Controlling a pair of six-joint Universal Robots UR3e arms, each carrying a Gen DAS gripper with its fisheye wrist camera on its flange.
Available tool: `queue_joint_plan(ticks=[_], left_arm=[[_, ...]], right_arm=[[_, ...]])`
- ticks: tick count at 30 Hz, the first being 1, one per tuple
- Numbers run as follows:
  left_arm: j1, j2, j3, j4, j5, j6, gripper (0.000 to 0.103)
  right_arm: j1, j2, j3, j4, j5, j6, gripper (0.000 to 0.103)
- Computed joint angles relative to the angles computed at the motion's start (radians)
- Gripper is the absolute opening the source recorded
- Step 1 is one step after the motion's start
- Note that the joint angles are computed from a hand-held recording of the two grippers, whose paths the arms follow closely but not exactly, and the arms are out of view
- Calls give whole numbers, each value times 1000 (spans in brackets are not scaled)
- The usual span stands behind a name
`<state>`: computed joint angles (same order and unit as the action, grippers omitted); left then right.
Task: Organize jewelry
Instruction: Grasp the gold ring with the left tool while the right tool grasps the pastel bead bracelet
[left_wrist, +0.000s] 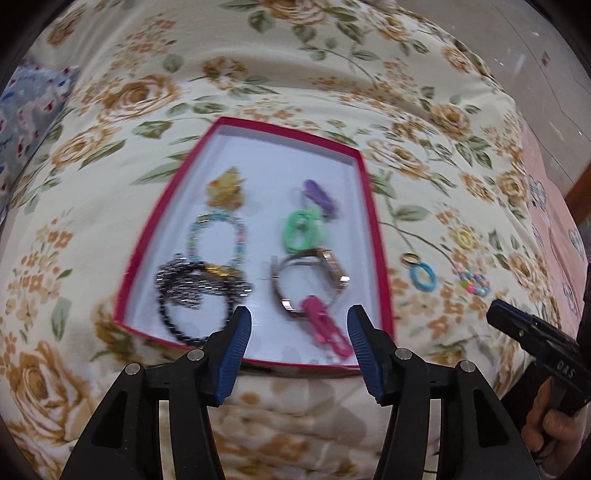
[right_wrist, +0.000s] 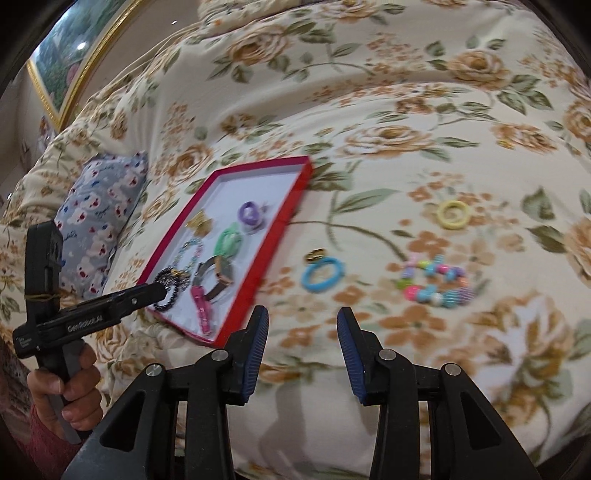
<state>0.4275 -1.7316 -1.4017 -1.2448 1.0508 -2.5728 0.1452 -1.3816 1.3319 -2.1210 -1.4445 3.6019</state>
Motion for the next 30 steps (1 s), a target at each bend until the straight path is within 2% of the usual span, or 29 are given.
queue_joint_plan(ticks=[14,30], left_arm=[[-129,-19,28,10,36,-9,54],[-336,-247,259,42,105,-107,54]], right_arm=[[-110,-194,221,-29,-15,9,40],[-197,-195,246,-36,-14,-33,40]])
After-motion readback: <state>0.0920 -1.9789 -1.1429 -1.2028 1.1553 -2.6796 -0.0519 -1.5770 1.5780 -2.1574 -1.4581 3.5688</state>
